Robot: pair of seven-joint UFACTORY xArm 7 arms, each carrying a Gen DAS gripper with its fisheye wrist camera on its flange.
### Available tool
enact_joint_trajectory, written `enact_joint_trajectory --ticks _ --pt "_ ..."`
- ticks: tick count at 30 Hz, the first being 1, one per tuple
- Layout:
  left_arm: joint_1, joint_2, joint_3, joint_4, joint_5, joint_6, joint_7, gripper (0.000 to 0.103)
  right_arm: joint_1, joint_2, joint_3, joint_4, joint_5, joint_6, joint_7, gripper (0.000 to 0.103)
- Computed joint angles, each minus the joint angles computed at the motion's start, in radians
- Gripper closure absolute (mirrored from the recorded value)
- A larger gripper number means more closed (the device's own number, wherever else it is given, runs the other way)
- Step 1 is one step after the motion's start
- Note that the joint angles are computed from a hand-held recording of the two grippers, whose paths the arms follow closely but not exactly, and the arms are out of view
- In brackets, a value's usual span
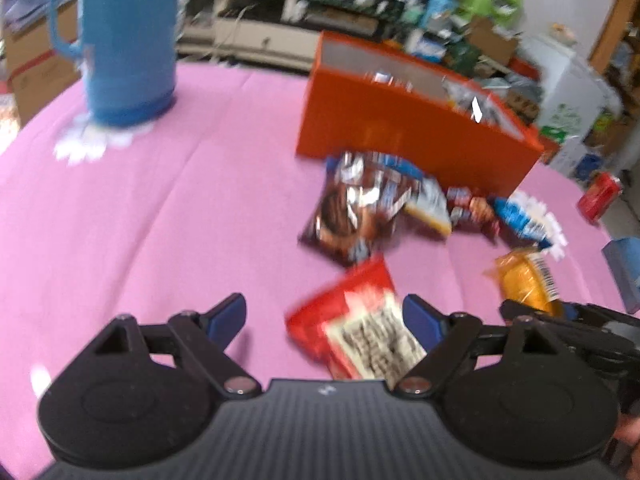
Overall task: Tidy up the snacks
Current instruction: 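Grasp the amber barcode packet with the right tool while the left tool grasps the red bean packet, then carry both packets over the orange box and open both tools to drop them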
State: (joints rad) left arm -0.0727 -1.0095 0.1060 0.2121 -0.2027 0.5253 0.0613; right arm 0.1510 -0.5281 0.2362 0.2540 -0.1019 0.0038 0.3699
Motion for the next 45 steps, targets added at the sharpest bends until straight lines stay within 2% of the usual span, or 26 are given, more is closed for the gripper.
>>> enact_joint_trajectory --ticks 2,4,5,6,8,10,12,15,16,20,22,24,26,29,31,32,33,34,35,36,37,41,45 --pt "0.010 -0.011 -0.074 -0.010 -0.004 0.003 -0.088 0.018 0.072 -0.064 -0.076 -0.048 0.017 0.013 -0.029 0.064" --pt "0.011 0.028 -0.136 0.008 0.002 -0.024 -0.176 0.016 0.163 -0.116 -0.192 -0.073 0.057 0.038 -0.073 0.061" --pt "0.021 0.054 -0.168 0.022 0.016 -0.032 -0.224 0.015 0.188 -0.121 -0.227 -0.074 0.080 0.034 -0.087 0.058" --pt "0.037 0.087 -0.208 0.040 0.038 -0.034 -0.274 0.015 0.195 -0.130 -0.243 -0.078 0.097 0.028 -0.097 0.055" --pt "0.083 0.147 -0.287 0.074 0.099 -0.013 -0.367 0.015 0.169 -0.130 -0.222 -0.079 0.106 0.015 -0.106 0.051" --pt "0.099 0.155 -0.320 0.077 0.142 0.019 -0.428 0.015 0.165 -0.132 -0.219 -0.081 0.108 0.013 -0.127 0.046" --pt "0.054 0.141 -0.268 0.054 0.123 0.027 -0.446 0.015 0.187 -0.123 -0.244 -0.081 0.118 0.007 -0.154 0.044" --pt "0.034 0.118 -0.282 0.029 0.186 0.012 -0.471 0.016 0.181 -0.109 -0.237 -0.077 0.133 0.004 -0.164 0.044" --pt "0.017 0.121 -0.266 0.029 0.209 0.010 -0.446 0.020 0.180 -0.112 -0.237 -0.078 0.138 0.005 -0.166 0.044" --pt "-0.038 0.191 -0.138 0.071 0.257 0.002 -0.248 0.030 0.163 -0.136 -0.224 -0.088 0.148 0.007 -0.169 0.040" --pt "-0.062 0.226 -0.059 0.098 0.235 0.012 -0.123 0.029 0.151 -0.135 -0.208 -0.089 0.146 0.007 -0.167 0.039" --pt "-0.060 0.224 -0.031 0.102 0.202 0.020 -0.060 0.026 0.156 -0.116 -0.206 -0.082 0.148 -0.002 -0.164 0.039" --pt "-0.045 0.202 -0.035 0.078 0.175 0.003 -0.033 0.019 0.153 -0.080 -0.186 -0.066 0.144 -0.014 -0.157 0.039" --pt "-0.023 0.159 -0.075 0.027 0.160 -0.046 -0.030 0.017 0.128 -0.022 -0.137 -0.037 0.130 -0.027 -0.138 0.038" --pt "-0.006 0.143 -0.113 0.004 0.173 -0.071 -0.043 0.017 0.067 0.000 -0.062 -0.026 0.107 -0.037 -0.113 0.039" --pt "-0.012 0.147 -0.110 0.003 0.167 -0.081 -0.044 0.023 0.023 0.000 -0.012 -0.024 0.089 -0.036 -0.098 0.046" --pt "-0.021 0.138 -0.096 -0.002 0.162 -0.086 -0.031 0.029 -0.022 -0.007 0.037 -0.026 0.069 -0.038 -0.086 0.058" --pt "-0.027 0.137 -0.085 -0.002 0.158 -0.093 -0.018 0.035 -0.055 -0.021 0.070 -0.032 0.037 -0.042 -0.067 0.081" --pt "-0.031 0.143 -0.079 0.006 0.155 -0.085 -0.009 0.041 -0.046 -0.033 0.061 -0.038 0.036 -0.039 -0.075 0.083" --pt "-0.029 0.136 -0.076 0.009 0.155 -0.075 0.000 0.045 0.000 -0.045 0.010 -0.045 0.037 -0.027 -0.085 0.084" --pt "-0.024 0.130 -0.075 0.010 0.154 -0.064 0.004 0.045 0.033 -0.063 -0.027 -0.056 0.037 -0.021 -0.095 0.084" --pt "-0.045 0.050 0.016 0.013 0.075 0.028 0.049 0.045 0.124 -0.187 -0.120 -0.108 0.045 -0.006 -0.130 0.084" --pt "-0.028 0.034 0.000 0.029 0.046 0.029 0.058 0.045 0.146 -0.246 -0.148 -0.120 0.068 -0.024 -0.140 0.084"
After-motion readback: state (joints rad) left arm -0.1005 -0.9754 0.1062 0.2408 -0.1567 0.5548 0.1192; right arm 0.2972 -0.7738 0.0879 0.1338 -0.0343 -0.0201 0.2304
